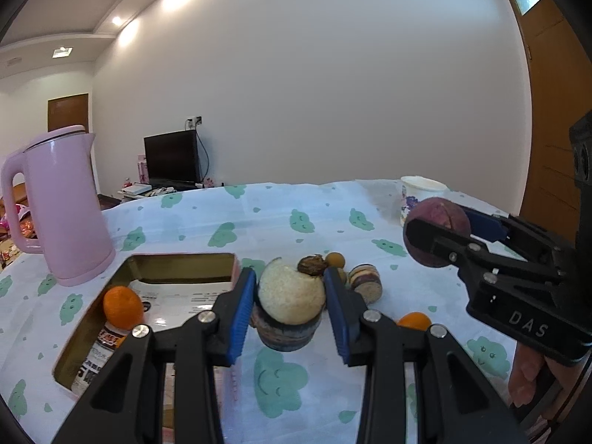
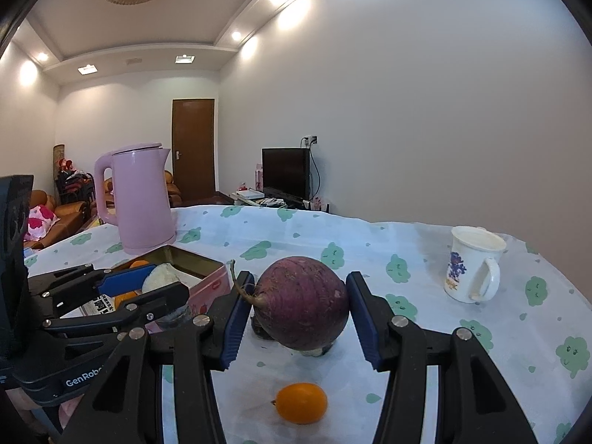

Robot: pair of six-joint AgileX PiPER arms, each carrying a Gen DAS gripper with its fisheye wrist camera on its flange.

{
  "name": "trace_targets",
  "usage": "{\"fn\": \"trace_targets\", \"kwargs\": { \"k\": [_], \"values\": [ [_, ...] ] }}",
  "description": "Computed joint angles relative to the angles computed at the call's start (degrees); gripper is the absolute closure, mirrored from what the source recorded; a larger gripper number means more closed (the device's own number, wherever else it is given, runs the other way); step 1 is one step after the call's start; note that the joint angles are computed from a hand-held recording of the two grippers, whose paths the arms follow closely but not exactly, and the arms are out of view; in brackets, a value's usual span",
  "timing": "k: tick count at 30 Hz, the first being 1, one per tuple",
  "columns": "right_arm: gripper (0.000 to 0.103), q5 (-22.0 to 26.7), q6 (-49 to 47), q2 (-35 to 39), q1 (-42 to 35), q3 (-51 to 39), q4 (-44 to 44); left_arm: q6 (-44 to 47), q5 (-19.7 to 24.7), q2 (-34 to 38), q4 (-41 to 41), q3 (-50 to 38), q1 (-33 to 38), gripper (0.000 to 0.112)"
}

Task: Organize fruits
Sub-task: 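Lift the taro with the left gripper while the right gripper lifts the purple turnip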

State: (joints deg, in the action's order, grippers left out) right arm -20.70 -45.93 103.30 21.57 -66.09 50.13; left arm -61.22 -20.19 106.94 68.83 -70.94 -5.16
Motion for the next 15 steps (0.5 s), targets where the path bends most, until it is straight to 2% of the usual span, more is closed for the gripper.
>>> {"fn": "trace_targets", "kwargs": {
  "k": [5, 15],
  "values": [
    [0.05, 1.71, -5.1, 1.46, 0.98, -2.95, 4.5, -0.24, 0.18, -0.89, 0.5, 0.23, 1.27, 0.073],
    [0.05, 6.48, -21.39, 5.92, 2.08, -11.45, 19.69, -7.98, -0.65, -1.15, 6.9, -1.7, 5.53, 0.073]
  ]
}}
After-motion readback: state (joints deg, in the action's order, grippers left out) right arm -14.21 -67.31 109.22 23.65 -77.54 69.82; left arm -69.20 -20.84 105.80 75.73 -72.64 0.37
